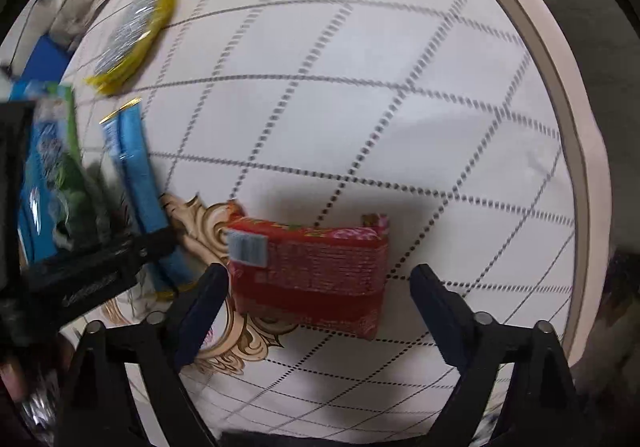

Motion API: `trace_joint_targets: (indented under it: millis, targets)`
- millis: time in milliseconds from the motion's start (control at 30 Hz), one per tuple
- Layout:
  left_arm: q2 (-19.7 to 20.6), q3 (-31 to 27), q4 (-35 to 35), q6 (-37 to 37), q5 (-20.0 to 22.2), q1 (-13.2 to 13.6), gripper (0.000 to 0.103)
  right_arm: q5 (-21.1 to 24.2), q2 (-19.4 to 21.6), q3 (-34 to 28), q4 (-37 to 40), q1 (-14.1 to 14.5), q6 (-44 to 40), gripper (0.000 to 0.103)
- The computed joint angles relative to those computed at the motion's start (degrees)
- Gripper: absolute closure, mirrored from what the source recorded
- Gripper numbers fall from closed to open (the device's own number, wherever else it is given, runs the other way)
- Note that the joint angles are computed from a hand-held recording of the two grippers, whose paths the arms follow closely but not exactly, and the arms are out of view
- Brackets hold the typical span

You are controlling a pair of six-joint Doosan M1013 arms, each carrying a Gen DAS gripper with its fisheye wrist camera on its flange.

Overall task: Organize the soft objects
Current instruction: 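Carry the blue tube snack into the box with left tool while right tool carries the red snack pack in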

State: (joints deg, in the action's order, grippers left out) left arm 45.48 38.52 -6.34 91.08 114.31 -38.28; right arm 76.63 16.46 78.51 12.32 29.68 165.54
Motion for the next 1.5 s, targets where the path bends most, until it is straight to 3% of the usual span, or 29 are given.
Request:
trace_joint_targets:
  millis: [100, 233, 333, 433, 533, 633, 667, 700, 767, 833, 933, 1000, 1100, 1167, 1200, 1333, 1500]
  targets:
    - [0.1, 0.2, -1.8, -1.8, 0.0, 1.0, 0.075, 4.5, 1.8, -4.2, -3.0, 0.9, -13.0, 0.008]
    - [-0.8, 1.9, -2.3, -1.9, -0.9, 1.0, 0.074, 17.5, 6.5, -11.4, -9.6, 3.2, -32.2, 0.008]
    - [-0.6, 2.1, -1.7, -1.2, -0.5, 1.2, 0.073, 21.5, 9.0, -13.8, -12.7, 5.1, -44.4, 0.008]
    - [-2.2, 5.4, -2.7, -2.4, -2.2, 1.0, 0.073, 23.2, 10.5, -14.0, -12.2, 5.7, -48.8, 0.009]
    - [-2.7, 6.7, -3.7, -3.1, -2.3, 1.5, 0.073, 22.6, 9.8, -12.1, -9.0, 4.6, -43.2, 0.018]
    - [-1.7, 5.1, -2.5, -0.9, -1.9, 2.5, 0.072, 16.1, 5.5, -6.0, -0.9, 1.2, -26.4, 0.022]
    - [-1.9, 5.6, -2.2, -0.7, -2.4, 2.4, 0.069, 12.1, 3.1, -2.4, 4.1, -0.4, -19.4, 0.022]
    - [-2.1, 6.1, -2.2, -0.8, -3.0, 2.2, 0.067, 6.9, 0.8, 0.9, 7.3, -1.4, -15.3, 0.022]
    - [-2.4, 6.5, -0.9, -0.5, -4.8, 1.5, 0.064, 2.6, -1.2, 3.1, 7.1, -1.6, -12.1, 0.020]
    - [-3.5, 8.2, 2.1, 0.6, -8.0, 0.5, 0.064, 4.9, -0.9, 2.1, 3.8, -1.0, -10.9, 0.014]
    - [-5.8, 11.7, 5.7, 1.9, -13.3, -1.3, 0.066, 7.0, -0.5, 1.8, 1.8, -0.3, -12.0, 0.013]
    - [-6.5, 12.7, 6.8, 2.2, -15.3, -1.7, 0.083, 9.9, 1.0, -0.1, -0.6, 0.3, -12.4, 0.012]
    - [-7.9, 14.8, 4.3, 2.9, -16.8, -1.2, 0.089, 13.5, 3.1, -3.2, -4.1, 1.6, -10.5, 0.023]
    - [-9.3, 16.8, 4.1, 3.0, -18.3, -1.0, 0.090, 13.9, 3.7, -4.9, -5.5, 2.6, -7.4, 0.050]
    - [-9.6, 17.0, 3.4, 3.3, -18.3, -0.6, 0.090, 14.5, 3.8, -5.5, -5.5, 2.8, -6.2, 0.053]
    - [-13.3, 20.6, 0.7, 5.2, -20.4, 0.8, 0.090, 9.7, 1.4, -2.8, -2.1, 1.8, -4.0, 0.057]
    - [-16.5, 21.7, -2.7, 6.9, -21.8, 2.2, 0.090, 8.1, -1.1, -2.9, -4.0, 3.1, -2.0, 0.058]
